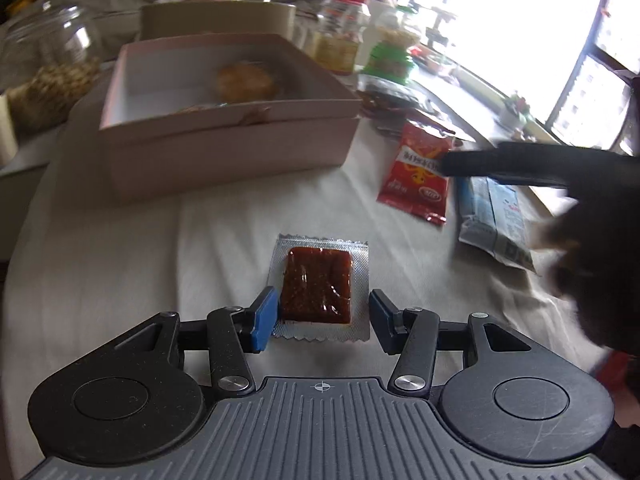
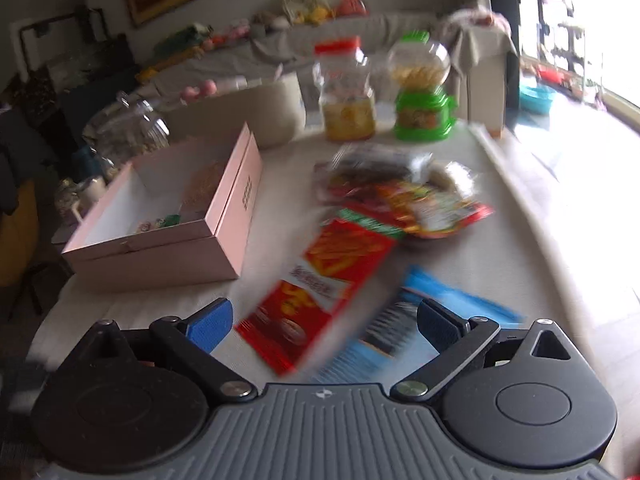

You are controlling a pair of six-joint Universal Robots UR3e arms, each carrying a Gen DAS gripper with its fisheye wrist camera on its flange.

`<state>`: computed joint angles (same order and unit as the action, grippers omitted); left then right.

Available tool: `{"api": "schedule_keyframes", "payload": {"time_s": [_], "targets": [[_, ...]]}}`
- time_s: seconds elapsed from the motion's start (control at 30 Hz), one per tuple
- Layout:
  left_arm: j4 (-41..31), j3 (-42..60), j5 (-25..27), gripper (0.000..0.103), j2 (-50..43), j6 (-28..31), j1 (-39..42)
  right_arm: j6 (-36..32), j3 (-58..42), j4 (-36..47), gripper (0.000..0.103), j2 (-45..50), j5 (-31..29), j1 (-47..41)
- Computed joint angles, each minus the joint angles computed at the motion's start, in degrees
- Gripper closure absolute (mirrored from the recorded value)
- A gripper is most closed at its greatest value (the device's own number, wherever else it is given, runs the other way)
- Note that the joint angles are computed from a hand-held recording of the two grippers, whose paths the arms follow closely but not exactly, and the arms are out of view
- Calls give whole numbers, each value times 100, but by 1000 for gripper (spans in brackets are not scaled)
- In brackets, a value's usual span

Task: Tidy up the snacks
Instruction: 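Lift the sauce sachet with the left tool while the right tool grasps the red spicy strip packet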

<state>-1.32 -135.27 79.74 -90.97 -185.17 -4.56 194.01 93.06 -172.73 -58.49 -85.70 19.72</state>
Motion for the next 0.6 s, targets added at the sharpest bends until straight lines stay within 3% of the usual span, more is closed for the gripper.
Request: {"api": "schedule_keyframes", "payload": {"time_s": [0.03,0.1,0.17,0.23,0.3,0.5,0.6], "targets": [[71,-115,47,47,72,-32,6,159,-498,272,4,318,-290,177],[303,-391,51,47,185,-31,46,231,-1202,96,6,942,-1461,685],[482,-589,-142,47,254,47,204,26,-1703,366,11,1253,-1860,905],[575,-725,-378,47,300,99,401,-51,-1817,952,33,1167,-1390,797],[622,-755,-490,47,293,99,479,-104,-1466,821,40,949,-1079,720],[619,-617,-418,47,176,6,399,-1102,317,683,46,-376,636,305],[476,-507,-320,47,170,60,308,-1757,1255,526,46,-1023,901,197]]}}
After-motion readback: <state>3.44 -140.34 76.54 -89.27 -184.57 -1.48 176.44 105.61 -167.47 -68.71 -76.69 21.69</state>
